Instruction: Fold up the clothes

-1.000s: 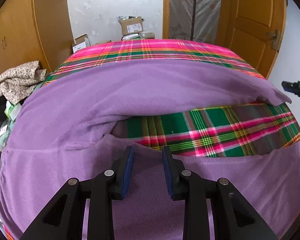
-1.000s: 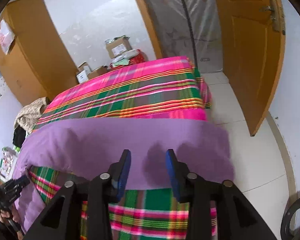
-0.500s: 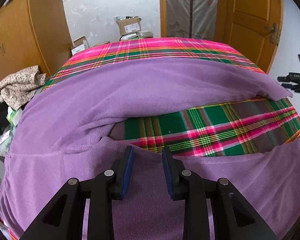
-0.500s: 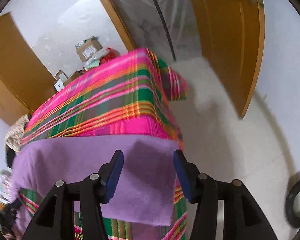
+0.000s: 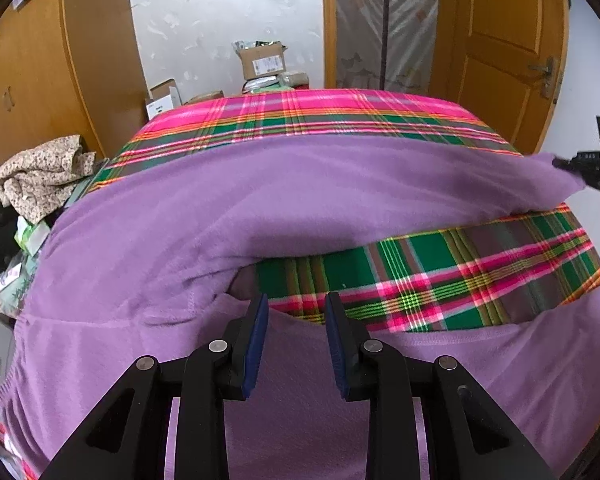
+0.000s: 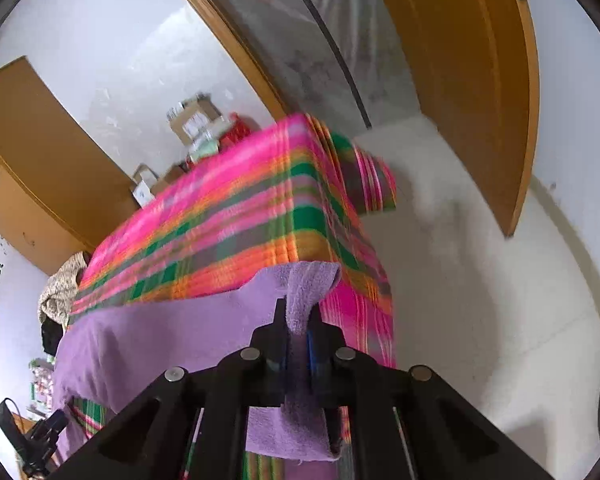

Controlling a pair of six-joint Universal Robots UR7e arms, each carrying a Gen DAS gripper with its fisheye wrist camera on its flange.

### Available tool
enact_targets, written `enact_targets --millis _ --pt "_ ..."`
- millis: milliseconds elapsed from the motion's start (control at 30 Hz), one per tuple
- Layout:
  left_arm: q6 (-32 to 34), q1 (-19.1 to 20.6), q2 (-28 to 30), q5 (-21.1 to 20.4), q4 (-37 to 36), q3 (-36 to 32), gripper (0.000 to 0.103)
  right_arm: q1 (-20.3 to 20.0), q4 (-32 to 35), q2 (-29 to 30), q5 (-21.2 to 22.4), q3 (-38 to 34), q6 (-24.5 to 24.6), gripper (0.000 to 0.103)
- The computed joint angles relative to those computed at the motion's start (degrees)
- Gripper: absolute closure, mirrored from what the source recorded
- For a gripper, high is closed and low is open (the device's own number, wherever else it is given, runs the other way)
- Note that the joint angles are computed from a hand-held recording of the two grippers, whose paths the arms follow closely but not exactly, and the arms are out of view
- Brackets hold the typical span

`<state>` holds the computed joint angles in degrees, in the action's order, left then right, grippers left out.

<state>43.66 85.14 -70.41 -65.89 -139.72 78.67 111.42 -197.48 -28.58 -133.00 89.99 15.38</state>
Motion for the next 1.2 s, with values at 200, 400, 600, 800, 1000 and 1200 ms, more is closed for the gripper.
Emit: enact_targets --millis 200,400,600,800,1000,1200 --pt "-1.2 0.1 0.0 0.3 0.3 -0.6 0.073 -0.8 4.9 0.2 -2.4 -3.2 0.8 0.087" --pt "-1.5 0.4 -0.1 0.6 0.5 -0.9 0.073 -1.2 5.0 -0.6 -2.8 0.5 6.8 0.068" --pt "-3.0 0.5 0.0 0.5 1.5 -1.2 0.073 -0.8 2.7 -2.2 -0.3 6.8 13.3 0.064" --pt "-2.8 0.5 -0.5 0.3 1.9 -0.8 0.073 -2.9 -3.4 -1.8 7.4 10.8 18.9 0.064" --pt "-3.1 0.2 -0.5 0.8 1.7 -0.9 0.073 -3.0 -9.1 -0.4 8.3 9.5 16.2 0.097" --pt "-2.2 -0.1 0.3 1.4 1.6 -2.5 0.073 -0.7 -13.5 -0.6 5.9 9.0 10.9 0.098"
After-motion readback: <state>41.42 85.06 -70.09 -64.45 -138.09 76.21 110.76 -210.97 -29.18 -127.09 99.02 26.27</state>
